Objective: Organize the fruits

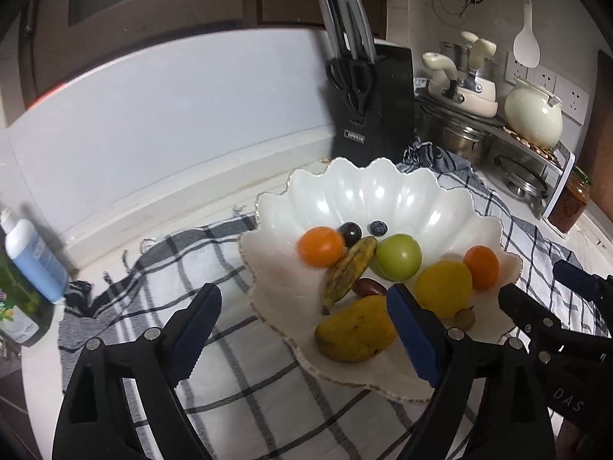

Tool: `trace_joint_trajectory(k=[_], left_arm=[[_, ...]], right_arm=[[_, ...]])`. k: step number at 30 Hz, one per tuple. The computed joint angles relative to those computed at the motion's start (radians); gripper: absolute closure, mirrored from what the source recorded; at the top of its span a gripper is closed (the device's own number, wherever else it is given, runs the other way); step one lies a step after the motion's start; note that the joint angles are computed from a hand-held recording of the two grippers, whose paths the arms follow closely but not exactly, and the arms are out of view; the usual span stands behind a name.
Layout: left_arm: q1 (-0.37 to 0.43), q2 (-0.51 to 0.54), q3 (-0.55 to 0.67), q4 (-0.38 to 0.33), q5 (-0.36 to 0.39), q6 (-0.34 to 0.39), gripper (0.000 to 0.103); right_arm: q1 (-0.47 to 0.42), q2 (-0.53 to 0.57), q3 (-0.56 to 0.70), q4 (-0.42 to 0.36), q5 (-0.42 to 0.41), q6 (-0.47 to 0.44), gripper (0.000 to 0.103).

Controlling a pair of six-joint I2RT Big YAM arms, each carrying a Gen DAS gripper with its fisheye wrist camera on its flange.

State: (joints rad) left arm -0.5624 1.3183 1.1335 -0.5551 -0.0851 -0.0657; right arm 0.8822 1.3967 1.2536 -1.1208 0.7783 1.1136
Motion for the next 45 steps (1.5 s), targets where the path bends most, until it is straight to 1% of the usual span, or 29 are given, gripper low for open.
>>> trace_joint_trajectory(k=[3,7,18,26,35,45], left_arm=[[-0.005,-0.030,-0.014,-0.006,-0.021,0.002,0.014],[-0.005,-0.075,-0.038,-0.013,-0.027,-0.006,0.011],[-0.022,-0.209,-0.092,-0.059,-0.048,-0.032,0.011],[-0.055,-0.303,-0.134,-0.084,-0.066,-0.053,0.010],[-0.095,-0.390,-0.173,-0.123,-0.102,-0.083,0.009],[-0.160,-0.505,-0.211,-0.172,-0.164,-0.105,0.009]], right_arm=[[0.021,-0.005,0.009,-0.035,0.023,0.041,0.018],[0.050,-0.011,0.020,-0.079,0.042,0.085,0.017],[0.144,-0.021,0.063,-0.209,0.102,0.213,0.017],[0.224,-0.028,0.092,-0.333,0.151,0.339,0.017],[0.295,-0.026,0.103,-0.439,0.172,0.468,0.017],[0.387,-0.017,0.116,-0.559,0.184,0.626,0.017]])
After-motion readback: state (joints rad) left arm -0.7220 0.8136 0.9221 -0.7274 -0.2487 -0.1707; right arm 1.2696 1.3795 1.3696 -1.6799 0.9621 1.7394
